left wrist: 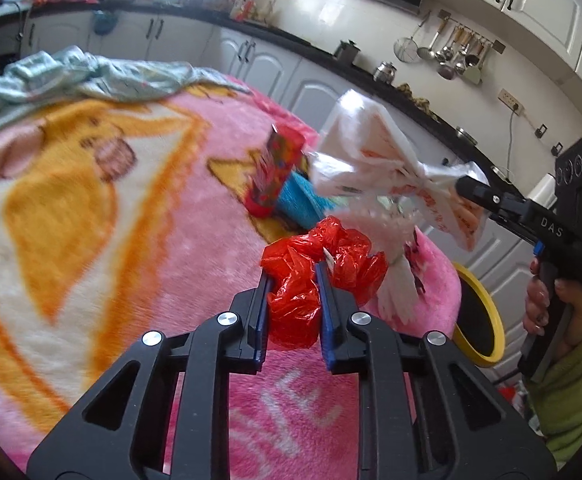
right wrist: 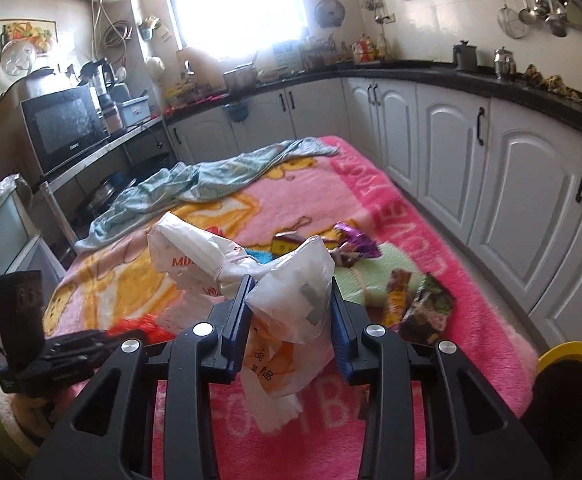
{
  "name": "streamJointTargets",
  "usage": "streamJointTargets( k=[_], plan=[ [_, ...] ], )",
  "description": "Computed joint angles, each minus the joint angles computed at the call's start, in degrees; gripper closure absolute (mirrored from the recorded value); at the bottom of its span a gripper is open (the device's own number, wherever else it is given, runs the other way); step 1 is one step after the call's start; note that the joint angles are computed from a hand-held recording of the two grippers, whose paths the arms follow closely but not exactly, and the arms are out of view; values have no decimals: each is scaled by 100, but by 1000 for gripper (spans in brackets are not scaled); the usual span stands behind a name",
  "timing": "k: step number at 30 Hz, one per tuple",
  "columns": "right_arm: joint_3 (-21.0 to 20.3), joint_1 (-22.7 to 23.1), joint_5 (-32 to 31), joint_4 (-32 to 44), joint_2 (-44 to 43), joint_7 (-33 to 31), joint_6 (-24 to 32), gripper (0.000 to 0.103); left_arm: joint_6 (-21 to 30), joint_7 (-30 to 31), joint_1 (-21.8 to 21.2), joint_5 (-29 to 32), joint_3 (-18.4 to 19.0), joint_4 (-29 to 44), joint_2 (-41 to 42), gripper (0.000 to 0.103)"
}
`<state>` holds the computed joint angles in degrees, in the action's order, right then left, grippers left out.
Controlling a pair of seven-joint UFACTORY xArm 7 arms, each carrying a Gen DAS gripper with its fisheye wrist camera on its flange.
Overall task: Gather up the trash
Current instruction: 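Close the left gripper on the red bag while the right gripper grasps the white bag, then carry the red bag and white bag over the yellow-rimmed bin with both grippers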
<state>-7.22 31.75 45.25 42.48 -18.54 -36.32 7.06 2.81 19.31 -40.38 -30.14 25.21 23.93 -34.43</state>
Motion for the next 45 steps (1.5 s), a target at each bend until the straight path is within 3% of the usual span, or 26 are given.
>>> streamJointTargets(
  k=[7, 18, 32, 45],
  plan=[
    [26, -277, -489, -304, -479, 484, -146, 70, 108, -321, 754, 348, -652, 9, -360, 89],
    [80, -1004, -1723, -870, -1436, 1536, -84, 70, 140, -723, 778, 750, -1169, 285, -481, 89],
    [-290, -1660, -2829, -1370, -2631, 2201, 177, 70, 50, -679, 221, 1103, -1501, 1034, 109, 89],
    [-457, -2656, -3301, -1825, -3388, 2485, 470, 70, 2, -16, -738, 386, -1417, 1979, 1261, 89]
  ],
)
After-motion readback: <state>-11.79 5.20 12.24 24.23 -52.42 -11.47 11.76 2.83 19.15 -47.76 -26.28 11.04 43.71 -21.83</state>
